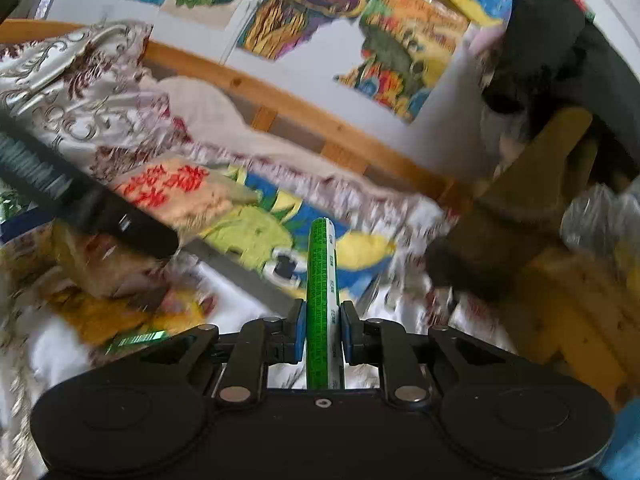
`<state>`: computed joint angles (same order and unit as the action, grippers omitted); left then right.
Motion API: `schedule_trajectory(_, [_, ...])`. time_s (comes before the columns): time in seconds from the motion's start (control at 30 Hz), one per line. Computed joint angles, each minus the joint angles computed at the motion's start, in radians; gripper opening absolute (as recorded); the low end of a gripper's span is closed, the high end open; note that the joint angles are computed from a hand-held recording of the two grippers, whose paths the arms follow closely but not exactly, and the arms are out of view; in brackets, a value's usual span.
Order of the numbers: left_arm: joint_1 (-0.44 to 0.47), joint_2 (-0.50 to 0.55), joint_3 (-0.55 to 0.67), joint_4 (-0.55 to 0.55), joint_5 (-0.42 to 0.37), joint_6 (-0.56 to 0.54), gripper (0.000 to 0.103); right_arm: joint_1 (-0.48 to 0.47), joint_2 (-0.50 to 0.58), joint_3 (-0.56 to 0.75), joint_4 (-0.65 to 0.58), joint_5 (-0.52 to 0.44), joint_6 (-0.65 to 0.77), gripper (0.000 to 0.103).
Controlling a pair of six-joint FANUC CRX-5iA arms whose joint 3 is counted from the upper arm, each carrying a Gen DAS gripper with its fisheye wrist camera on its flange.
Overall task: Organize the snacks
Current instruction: 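Carry the rice-cake bag and green stick over the dinosaur tray with both tools, then lower both snacks into the tray and open both tools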
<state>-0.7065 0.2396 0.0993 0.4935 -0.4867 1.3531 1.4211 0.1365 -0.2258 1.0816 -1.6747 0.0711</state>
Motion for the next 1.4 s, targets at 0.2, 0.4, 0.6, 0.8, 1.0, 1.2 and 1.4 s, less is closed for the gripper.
schedule_trajectory(0.2, [0.020,0.141,0.229,-0.134,-0.041,0.245,0.075,-0.093,0.003,-0.059,0.105,0.069,-0.009,0.019])
schedule_trajectory(0.4, [0.033,0.300,0.441,-0.192,-0.121,0.385,0.075,-0.212,0.021,-0.068,0.137,0.175,-0.063,0.019])
schedule_trajectory(0.6, [0.036,0.493,0.721,-0.246,-0.293,0.542,0.076,-0.311,0.060,-0.054,0.164,0.262,-0.013,0.019])
schedule_trajectory(0.8, [0.026,0.604,0.883,-0.324,-0.420,0.635,0.075,-0.376,0.066,-0.024,0.071,0.378,0.016,0.019])
schedule_trajectory(1.0, [0.016,0.679,1.030,-0.382,-0.535,0.656,0.076,-0.390,0.084,0.013,-0.039,0.416,0.048,0.019])
schedule_trajectory(1.2, [0.012,0.744,1.168,-0.395,-0.635,0.661,0.081,-0.395,0.085,0.020,-0.054,0.419,0.026,0.021])
schedule_trajectory(1.4, [0.025,0.711,1.127,-0.364,-0.638,0.713,0.091,-0.382,0.068,0.009,-0.029,0.401,-0.013,0.036])
